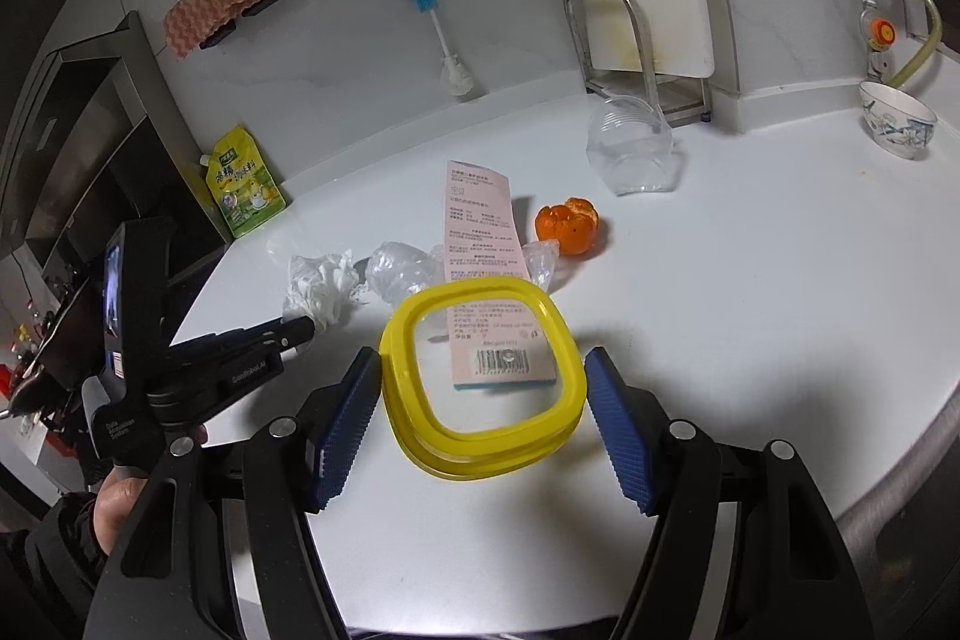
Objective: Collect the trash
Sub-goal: 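Grasp the crumpled white tissue with the left tool while the right tool grasps the yellow lid, then carry the tissue and yellow lid over the gray basket with both tools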
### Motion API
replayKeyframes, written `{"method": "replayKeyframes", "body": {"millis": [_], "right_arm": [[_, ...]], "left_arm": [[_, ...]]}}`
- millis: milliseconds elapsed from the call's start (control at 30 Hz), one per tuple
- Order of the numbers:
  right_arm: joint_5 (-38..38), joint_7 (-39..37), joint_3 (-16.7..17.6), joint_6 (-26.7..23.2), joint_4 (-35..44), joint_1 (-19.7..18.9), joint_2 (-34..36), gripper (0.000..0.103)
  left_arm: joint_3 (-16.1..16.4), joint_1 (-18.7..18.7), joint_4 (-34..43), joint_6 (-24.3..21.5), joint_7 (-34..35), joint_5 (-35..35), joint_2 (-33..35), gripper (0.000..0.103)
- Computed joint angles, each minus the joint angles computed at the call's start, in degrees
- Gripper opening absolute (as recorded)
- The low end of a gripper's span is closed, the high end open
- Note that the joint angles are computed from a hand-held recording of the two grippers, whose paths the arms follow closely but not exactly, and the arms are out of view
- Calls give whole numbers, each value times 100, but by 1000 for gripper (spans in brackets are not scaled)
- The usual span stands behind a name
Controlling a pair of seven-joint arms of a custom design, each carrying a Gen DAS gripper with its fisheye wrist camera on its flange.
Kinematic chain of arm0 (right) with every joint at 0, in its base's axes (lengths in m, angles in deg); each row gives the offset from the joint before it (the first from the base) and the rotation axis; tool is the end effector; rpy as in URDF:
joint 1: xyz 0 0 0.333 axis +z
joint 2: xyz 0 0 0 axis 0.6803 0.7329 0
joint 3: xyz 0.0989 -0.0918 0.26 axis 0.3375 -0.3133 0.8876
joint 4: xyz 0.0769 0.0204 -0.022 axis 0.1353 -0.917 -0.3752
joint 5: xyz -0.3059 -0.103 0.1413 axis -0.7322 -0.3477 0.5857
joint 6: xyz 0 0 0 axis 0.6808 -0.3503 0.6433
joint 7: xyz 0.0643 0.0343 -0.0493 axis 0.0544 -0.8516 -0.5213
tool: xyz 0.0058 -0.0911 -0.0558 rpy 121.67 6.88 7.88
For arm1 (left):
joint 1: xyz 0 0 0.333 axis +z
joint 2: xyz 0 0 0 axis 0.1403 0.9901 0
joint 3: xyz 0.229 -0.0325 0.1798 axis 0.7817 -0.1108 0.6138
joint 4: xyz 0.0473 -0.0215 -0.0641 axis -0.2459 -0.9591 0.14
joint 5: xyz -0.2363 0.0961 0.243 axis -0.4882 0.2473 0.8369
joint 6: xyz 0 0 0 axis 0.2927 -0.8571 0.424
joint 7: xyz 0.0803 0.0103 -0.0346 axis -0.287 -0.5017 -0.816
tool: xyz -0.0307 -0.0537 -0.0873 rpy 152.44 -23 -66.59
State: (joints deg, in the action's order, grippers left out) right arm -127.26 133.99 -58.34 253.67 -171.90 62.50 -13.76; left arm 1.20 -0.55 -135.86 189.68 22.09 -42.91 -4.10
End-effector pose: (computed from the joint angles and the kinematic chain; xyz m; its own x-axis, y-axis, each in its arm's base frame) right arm 0.5832 0.2153 0.4878 -0.1753 -0.9367 -0.3032 -0.5688 0.3477 -0.7453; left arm 0.7400 -0.1767 0.4720 -0.4447 -0.8952 0.0294 -0.6588 0.3047 -0.6879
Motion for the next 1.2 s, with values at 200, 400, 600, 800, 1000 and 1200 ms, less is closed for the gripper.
{"method": "replayKeyframes", "body": {"millis": [200, 400, 600, 800, 1000, 1200], "right_arm": [[-909, 1162, -32, -237, -311, 269, -307, 67], [-1820, 2434, 274, -608, -654, 306, -663, 67], [-2377, 3397, 732, -1379, -1087, 365, -1112, 67], [-2599, 4170, 1175, -2028, -1661, 426, -1642, 67], [-2438, 4480, 1615, -2830, -2085, 608, -2048, 67], [-2192, 4691, 1877, -3318, -2327, 850, -2145, 67]], "left_arm": [[-467, 548, -1834, 792, 819, -734, -1138, 16], [-747, 989, -3185, 1211, 1741, -1699, -2095, 16], [-951, 1268, -4564, 1621, 3105, -2973, -3143, 16], [-950, 1308, -5665, 1535, 4592, -4422, -4127, 16], [-574, 1009, -6585, 1227, 5505, -5313, -4955, 16], [-138, 572, -7333, 982, 5983, -5598, -5536, 16]]}}
